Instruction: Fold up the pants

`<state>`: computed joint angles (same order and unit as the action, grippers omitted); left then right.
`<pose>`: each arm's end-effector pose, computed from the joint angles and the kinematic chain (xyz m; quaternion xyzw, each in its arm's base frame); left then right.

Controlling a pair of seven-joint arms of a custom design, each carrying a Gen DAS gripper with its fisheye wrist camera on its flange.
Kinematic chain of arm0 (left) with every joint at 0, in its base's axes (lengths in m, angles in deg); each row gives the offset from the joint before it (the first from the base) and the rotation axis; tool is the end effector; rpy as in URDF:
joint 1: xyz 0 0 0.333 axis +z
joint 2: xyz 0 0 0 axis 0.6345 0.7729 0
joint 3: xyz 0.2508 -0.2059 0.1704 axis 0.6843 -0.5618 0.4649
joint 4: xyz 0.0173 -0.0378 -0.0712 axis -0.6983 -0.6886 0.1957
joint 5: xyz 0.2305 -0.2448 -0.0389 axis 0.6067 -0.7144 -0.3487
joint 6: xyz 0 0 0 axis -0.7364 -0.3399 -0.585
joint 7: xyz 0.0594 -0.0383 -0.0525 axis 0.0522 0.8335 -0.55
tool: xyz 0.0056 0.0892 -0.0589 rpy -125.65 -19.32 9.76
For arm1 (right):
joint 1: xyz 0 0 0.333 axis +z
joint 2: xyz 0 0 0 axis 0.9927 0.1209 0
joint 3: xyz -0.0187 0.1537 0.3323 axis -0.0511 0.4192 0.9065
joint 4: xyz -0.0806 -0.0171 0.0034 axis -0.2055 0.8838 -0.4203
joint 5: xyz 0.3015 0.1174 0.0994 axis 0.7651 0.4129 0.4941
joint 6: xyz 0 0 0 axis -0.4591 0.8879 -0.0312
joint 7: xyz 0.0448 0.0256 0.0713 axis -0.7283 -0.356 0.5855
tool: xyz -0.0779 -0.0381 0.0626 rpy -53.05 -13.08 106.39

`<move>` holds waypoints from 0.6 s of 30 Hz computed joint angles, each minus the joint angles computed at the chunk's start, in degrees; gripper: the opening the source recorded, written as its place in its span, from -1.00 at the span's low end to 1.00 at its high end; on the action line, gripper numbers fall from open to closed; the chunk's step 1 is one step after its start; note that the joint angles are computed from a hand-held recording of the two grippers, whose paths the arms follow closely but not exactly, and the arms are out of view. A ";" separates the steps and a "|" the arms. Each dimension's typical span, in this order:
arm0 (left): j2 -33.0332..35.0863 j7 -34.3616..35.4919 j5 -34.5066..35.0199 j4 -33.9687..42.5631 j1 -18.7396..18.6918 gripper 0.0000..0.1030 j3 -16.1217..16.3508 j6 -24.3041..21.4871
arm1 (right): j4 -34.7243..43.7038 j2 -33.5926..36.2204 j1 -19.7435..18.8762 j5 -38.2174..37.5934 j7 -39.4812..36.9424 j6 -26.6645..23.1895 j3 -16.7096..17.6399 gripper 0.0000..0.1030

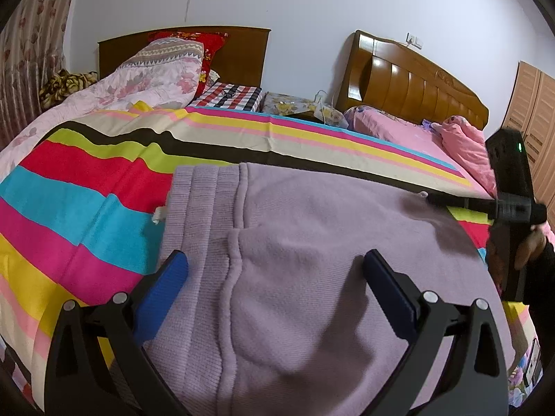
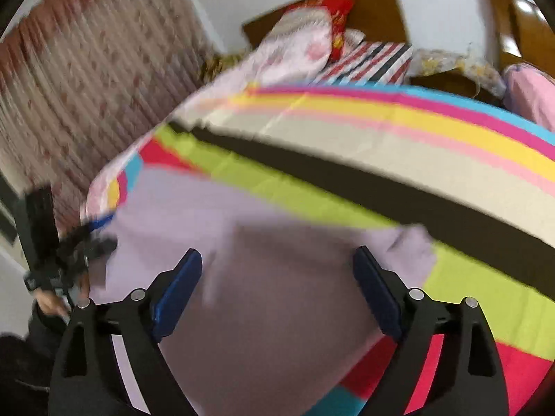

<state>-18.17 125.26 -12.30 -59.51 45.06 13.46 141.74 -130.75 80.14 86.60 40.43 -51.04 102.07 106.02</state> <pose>0.6555 -0.0097 0.2869 -0.6108 0.6512 -0.3870 0.2302 0.7400 0.1747 0.2666 -0.7142 0.5354 -0.0576 0.4472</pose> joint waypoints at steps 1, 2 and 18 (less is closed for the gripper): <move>0.00 0.10 -0.11 0.00 -0.12 0.95 0.12 -0.03 | 0.46 -0.04 -0.43 5.66 -1.88 5.23 1.66 0.71; 0.08 0.11 -0.08 0.12 -0.07 0.95 0.05 -0.11 | 0.02 -0.03 -2.09 9.21 -5.63 7.26 4.37 0.72; -0.72 5.46 -7.33 -1.17 -6.55 0.95 5.44 -1.78 | 10.87 3.28 12.90 -21.85 25.73 -1.24 -11.90 0.72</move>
